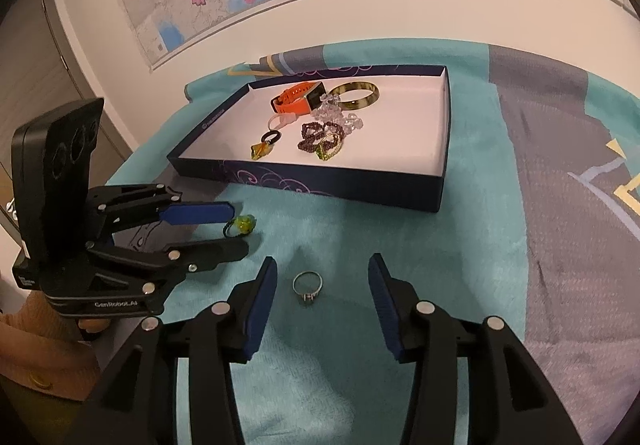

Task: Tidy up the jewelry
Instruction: 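Withdraw both tools and lower the left tool toward the green stone ring, then close the left tool on the green stone ring while the right closes on the silver ring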

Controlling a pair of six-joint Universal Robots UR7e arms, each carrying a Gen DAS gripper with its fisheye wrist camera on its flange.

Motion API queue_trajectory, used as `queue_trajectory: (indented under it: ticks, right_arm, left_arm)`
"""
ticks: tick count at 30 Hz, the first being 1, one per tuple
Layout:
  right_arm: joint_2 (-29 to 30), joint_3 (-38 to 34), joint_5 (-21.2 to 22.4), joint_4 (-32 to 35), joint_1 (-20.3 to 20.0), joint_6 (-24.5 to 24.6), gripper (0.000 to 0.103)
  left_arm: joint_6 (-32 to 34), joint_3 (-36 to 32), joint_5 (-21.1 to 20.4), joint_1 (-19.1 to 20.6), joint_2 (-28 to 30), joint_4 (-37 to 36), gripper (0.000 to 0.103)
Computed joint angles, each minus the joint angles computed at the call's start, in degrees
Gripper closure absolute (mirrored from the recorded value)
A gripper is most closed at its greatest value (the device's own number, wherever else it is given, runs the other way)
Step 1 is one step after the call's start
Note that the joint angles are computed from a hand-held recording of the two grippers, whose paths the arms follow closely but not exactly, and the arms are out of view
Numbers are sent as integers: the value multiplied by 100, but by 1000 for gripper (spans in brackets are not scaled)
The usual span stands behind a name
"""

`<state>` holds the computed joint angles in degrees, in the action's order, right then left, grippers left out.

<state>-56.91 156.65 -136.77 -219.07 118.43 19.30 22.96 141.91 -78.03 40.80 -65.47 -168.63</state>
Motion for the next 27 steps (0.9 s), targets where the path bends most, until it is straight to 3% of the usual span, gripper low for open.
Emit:
queue_trajectory:
  ticks: [6, 13, 24, 27]
  right_arm:
    - [72, 3, 59, 7, -13, 4, 58]
    - [100, -43, 67, 108, 20, 14, 58]
    - [137, -274, -199, 806, 219, 106, 58]
    - [145, -342, -340, 1030, 284, 201, 63]
  left_arm:
    - [-148, -49, 218, -29, 99, 9, 81]
    - [-222, 1, 195, -13, 24, -16, 82]
    - [-323, 60, 108, 206, -342, 158, 82]
    - [-357, 74, 87, 245, -431, 184, 82]
